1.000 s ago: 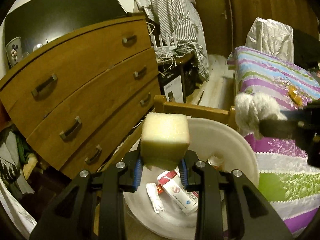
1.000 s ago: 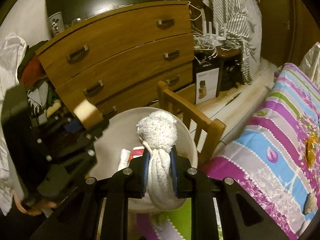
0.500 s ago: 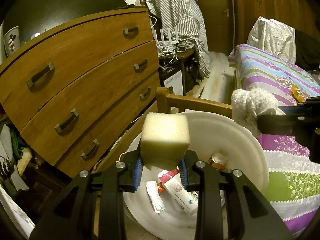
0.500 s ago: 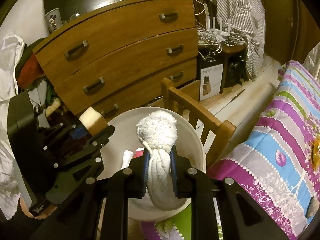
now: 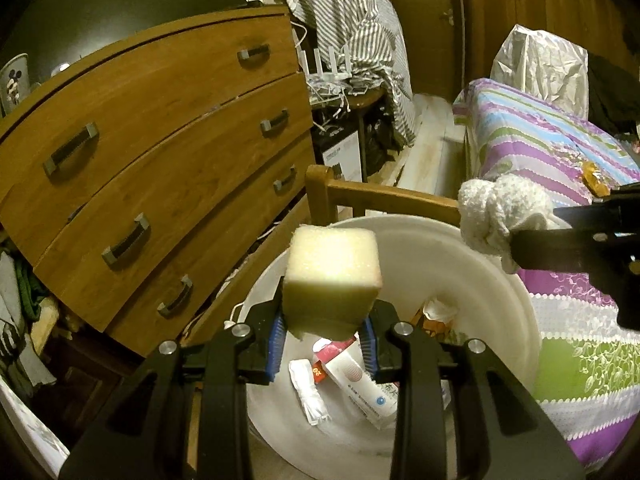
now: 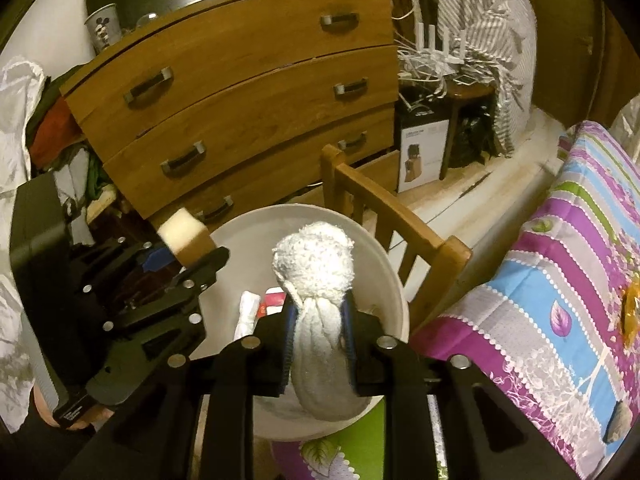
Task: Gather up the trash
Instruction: 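Open both tools to drop the sponge and glove into the bucket, then grasp the grey yarn ball with the left tool while the right tool grasps the white foam sheet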
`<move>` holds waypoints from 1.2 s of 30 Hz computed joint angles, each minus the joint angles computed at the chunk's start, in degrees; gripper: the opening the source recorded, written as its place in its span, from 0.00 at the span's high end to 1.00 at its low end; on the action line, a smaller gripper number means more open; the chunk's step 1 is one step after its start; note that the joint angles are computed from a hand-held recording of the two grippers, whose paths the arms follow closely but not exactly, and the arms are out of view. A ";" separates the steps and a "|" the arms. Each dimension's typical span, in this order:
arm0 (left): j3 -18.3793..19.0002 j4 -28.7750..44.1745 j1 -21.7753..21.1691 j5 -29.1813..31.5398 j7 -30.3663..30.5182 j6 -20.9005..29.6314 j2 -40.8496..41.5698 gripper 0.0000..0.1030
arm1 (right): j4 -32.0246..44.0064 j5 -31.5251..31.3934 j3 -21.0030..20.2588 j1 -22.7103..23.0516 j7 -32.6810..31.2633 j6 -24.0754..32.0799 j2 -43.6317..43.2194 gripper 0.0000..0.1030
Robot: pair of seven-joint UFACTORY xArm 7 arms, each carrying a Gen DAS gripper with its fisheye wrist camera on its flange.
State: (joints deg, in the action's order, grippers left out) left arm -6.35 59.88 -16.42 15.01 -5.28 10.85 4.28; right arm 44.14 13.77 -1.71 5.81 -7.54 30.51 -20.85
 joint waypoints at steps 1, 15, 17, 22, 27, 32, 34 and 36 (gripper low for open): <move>0.08 0.54 -0.02 0.03 -0.26 0.91 0.35 0.57 | -0.06 -0.47 0.16 -0.32 0.31 -0.17 -0.01 0.67; -1.20 1.38 1.64 -13.30 7.99 2.56 0.96 0.34 | -1.64 -0.29 -0.52 -0.31 -0.43 -1.09 -0.88 0.66; -1.13 1.41 1.49 -13.09 8.20 2.62 1.01 0.34 | -2.26 0.08 -0.69 -0.27 -0.45 -1.35 -1.28 0.66; -2.10 0.77 1.11 -15.64 10.09 3.14 0.41 0.34 | -5.08 0.36 -1.46 -0.86 -0.40 -2.16 -4.27 0.66; -5.01 -0.17 0.14 -26.81 19.61 3.98 -0.92 0.34 | -11.04 -1.13 -2.64 -3.76 0.70 -3.98 -11.08 0.66; -7.33 -0.73 -3.16 -38.71 28.95 4.39 -2.23 0.30 | -21.72 -6.57 -3.78 -12.26 2.93 -6.15 -23.94 0.66; -8.35 -0.82 -5.31 -42.28 31.79 4.11 -2.53 0.24 | -26.84 -8.89 -5.99 -17.62 2.55 -5.70 -30.99 0.66; -9.12 -0.78 -7.40 -43.95 33.13 3.67 -2.44 0.22 | -30.51 -11.07 -8.00 -22.96 1.42 -5.35 -36.06 0.64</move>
